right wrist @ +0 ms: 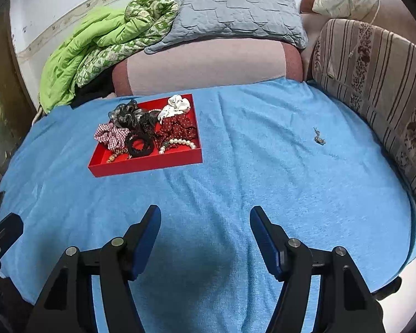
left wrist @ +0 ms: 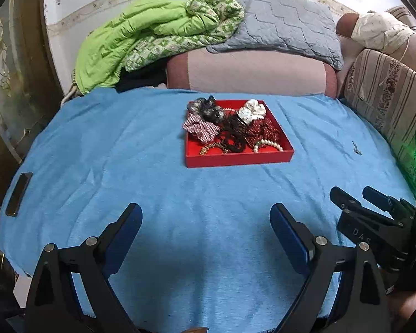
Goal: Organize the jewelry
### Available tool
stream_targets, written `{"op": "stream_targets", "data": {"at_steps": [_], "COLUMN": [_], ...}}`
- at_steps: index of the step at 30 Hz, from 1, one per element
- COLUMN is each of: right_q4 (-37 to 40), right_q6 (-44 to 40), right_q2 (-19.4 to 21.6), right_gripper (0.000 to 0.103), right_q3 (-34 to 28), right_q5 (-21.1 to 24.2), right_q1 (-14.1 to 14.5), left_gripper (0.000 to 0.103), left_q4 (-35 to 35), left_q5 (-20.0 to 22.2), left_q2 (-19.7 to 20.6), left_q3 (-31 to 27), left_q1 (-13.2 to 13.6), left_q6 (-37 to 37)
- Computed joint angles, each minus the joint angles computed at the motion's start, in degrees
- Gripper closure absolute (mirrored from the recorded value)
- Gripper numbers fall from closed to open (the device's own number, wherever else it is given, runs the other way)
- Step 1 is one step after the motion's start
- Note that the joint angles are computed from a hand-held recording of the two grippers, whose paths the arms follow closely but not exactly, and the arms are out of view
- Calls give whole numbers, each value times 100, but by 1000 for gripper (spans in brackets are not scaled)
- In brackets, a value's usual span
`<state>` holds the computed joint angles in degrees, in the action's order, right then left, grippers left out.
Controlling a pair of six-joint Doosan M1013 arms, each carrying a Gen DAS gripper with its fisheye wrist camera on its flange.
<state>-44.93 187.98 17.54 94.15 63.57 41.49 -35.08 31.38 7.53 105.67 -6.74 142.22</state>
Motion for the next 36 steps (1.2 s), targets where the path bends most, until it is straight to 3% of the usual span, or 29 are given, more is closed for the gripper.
{"op": "stream_targets", "data": {"at_steps": [13, 36], "right_q4": [211, 342], "right_q6": [-565, -772], "right_q2": [194, 265], "right_gripper": [31, 31], "right_q3": [-265, -337], "right_q5": [149, 113], "right_q1": [-97, -140], "left_gripper": [10, 10], "left_q4": [276, 538], "left_q5": [262, 153], "left_q2": [284, 337], "left_q3": [-146, -158], "left_q1": [-5, -58], "left_q6": [-380, -570]}}
